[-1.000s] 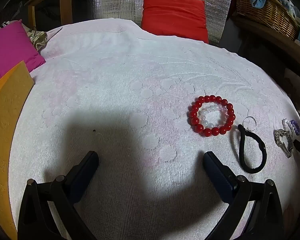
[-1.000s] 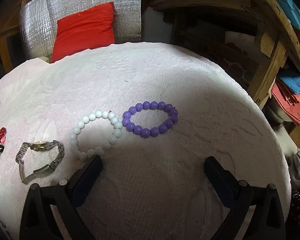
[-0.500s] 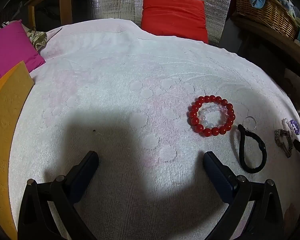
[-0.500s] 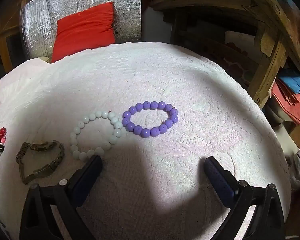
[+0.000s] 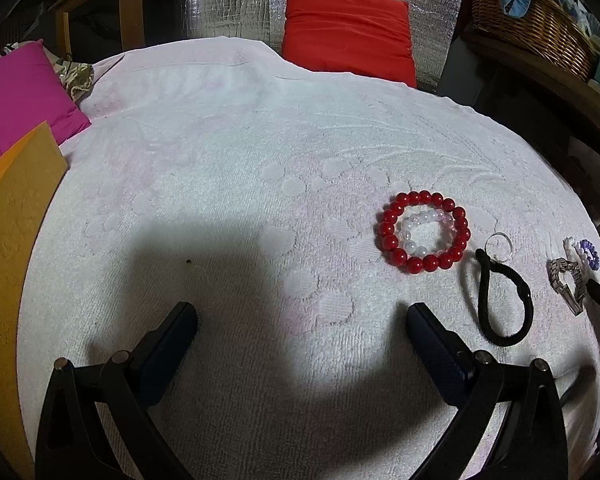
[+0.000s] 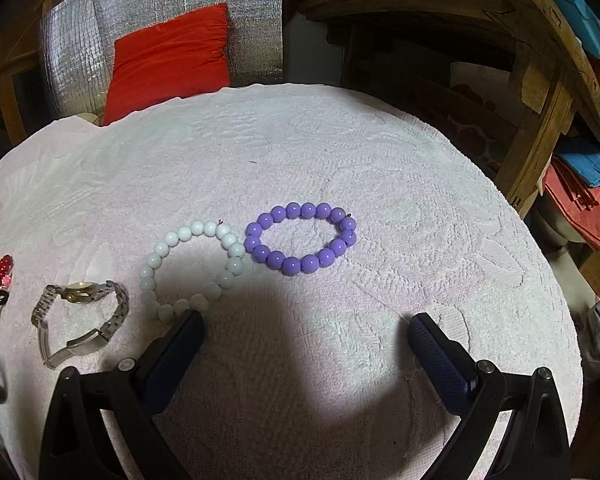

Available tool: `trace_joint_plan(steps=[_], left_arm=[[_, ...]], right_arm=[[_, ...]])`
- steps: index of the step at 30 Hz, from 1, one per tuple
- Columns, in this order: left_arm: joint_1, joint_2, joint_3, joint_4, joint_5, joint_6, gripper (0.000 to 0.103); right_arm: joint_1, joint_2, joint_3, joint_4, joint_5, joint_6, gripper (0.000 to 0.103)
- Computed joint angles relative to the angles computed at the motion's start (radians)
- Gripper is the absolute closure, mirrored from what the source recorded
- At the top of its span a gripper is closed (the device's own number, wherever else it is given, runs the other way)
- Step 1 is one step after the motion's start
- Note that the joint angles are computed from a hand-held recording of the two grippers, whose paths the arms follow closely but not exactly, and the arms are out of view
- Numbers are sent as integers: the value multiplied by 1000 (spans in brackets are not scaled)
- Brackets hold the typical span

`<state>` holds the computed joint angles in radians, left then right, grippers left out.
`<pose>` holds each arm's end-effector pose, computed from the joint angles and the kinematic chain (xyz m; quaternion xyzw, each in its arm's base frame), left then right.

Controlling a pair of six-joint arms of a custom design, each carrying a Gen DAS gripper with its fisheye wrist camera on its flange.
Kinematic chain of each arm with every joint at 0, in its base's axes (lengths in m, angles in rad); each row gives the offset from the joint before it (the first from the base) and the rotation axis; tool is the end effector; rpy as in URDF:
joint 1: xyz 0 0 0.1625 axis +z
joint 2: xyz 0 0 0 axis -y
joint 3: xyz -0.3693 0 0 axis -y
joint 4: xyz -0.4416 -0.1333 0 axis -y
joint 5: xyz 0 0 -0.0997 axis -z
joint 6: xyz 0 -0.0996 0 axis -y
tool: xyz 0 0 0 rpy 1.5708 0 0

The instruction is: Organize jewelry

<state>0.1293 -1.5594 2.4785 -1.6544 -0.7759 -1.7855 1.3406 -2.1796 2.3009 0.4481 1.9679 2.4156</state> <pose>-0.2584 -0.2397 0.0599 0.0105 0.8572 -0.3694 0.3586 0.0351 -0.2658 0.2785 0.1192 -0.8570 0.3382 0.3702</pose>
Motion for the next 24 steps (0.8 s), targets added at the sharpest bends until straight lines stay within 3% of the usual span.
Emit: trace_joint_plan(steps=[11,15,17,20,24], left_arm=[[-2,-2,2,1,-1,-2,0],[-6,1,4,1,4,-9,0],[-7,4,3,8,0,-23,0],[12,51,-46,57,-24,-116,0],[49,21,-62,26,-103,-21,0]], right_arm=[[9,4,0,-5,14,2,0],[88,39,-6,19,146,186,0],[118,21,13,32,191,217,0],[92,-78,50,134,142,255,0],[118,-179,87,340,140,288,0]])
